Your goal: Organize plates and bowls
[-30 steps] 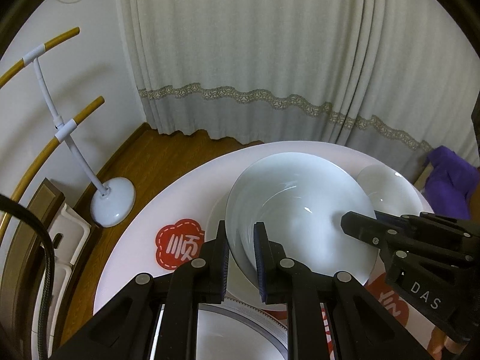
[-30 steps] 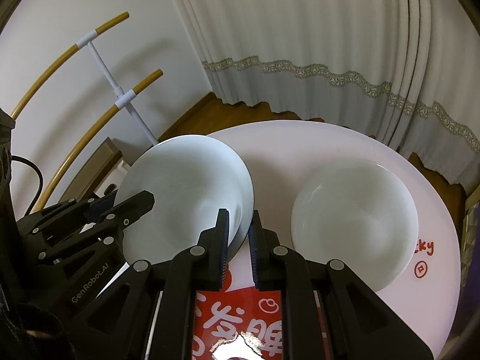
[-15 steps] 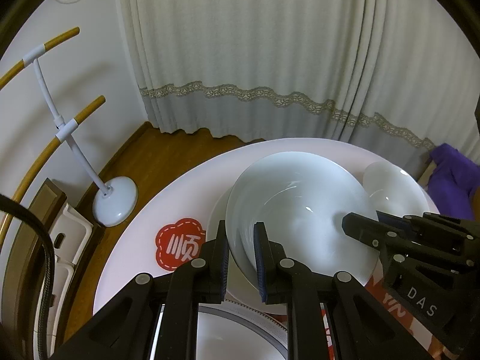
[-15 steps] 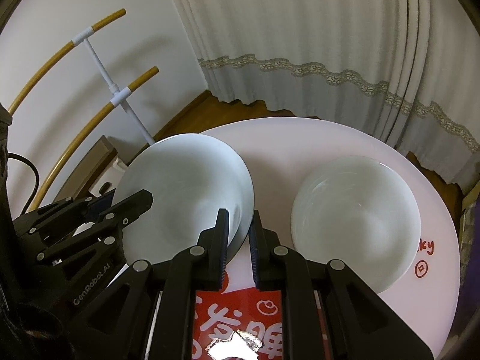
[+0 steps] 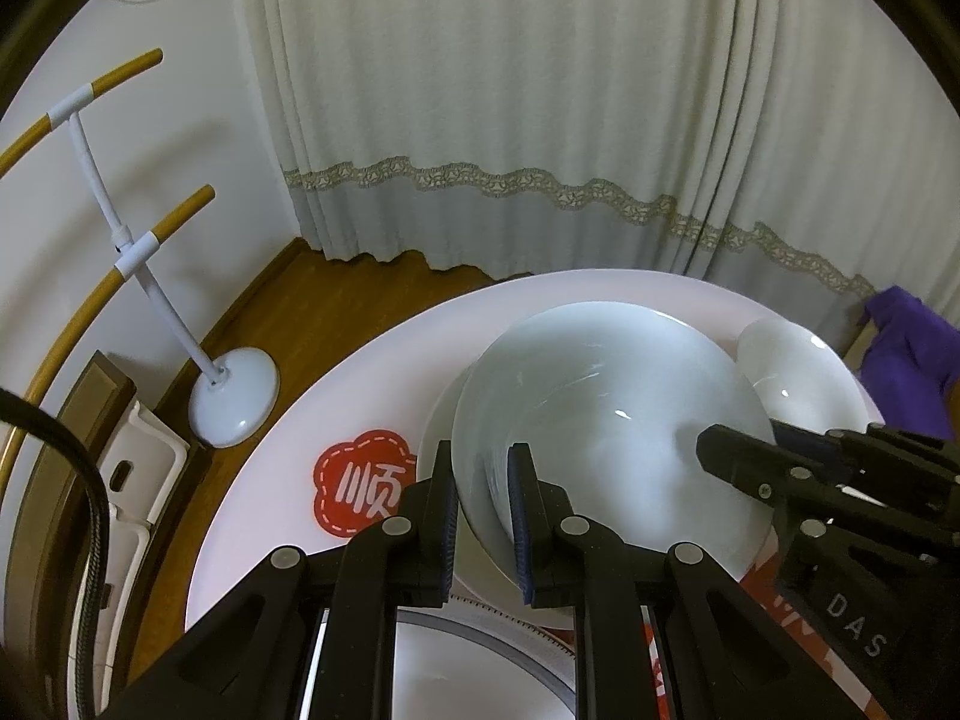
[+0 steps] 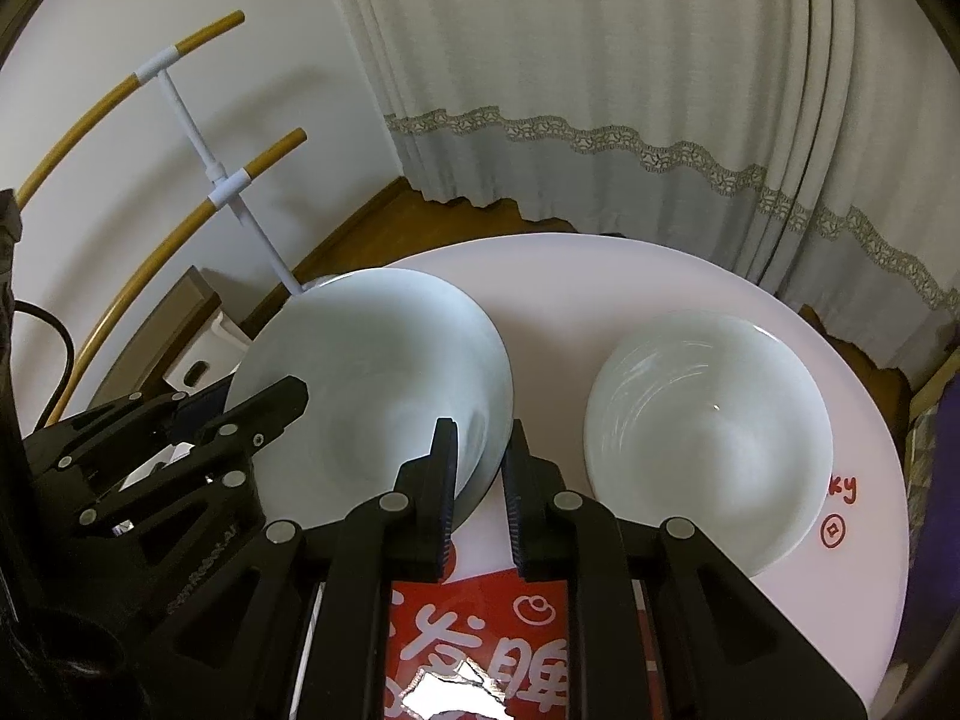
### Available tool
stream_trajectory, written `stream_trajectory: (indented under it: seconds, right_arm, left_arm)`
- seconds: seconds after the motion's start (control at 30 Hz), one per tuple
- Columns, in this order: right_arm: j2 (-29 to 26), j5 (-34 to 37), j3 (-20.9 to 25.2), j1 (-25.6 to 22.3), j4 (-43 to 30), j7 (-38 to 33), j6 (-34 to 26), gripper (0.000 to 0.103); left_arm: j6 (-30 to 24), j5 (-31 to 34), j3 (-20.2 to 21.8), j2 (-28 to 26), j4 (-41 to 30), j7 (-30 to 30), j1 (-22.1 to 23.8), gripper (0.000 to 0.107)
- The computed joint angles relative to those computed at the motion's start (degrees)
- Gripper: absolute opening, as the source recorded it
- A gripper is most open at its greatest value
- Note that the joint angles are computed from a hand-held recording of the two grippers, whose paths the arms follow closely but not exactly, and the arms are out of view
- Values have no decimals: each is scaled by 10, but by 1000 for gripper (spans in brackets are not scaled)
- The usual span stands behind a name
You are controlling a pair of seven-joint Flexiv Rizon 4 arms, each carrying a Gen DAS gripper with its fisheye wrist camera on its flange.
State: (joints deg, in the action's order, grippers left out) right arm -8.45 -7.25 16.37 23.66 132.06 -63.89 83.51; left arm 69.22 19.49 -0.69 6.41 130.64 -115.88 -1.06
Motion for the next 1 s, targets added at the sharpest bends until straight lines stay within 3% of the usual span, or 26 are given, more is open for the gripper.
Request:
stream_trajectory:
  seconds: [0.3, 0.4, 0.53, 1.0]
  right_arm:
    - [1, 10, 2, 1, -7, -2, -17, 17]
    - [-1, 32, 12, -5, -13, -14, -22, 24]
    - [0, 18, 3, 3, -10, 0, -23, 25]
    - [-2, 93, 22, -9, -35, -53, -52, 25]
  left_arm:
    - [5, -11, 3, -3, 2, 9, -1, 12]
    - [4, -4, 1, -3, 0, 5, 1, 12]
    - [11, -13, 3, -9, 3, 10, -1, 12]
    - [9, 4, 4, -12, -3, -9, -2, 12]
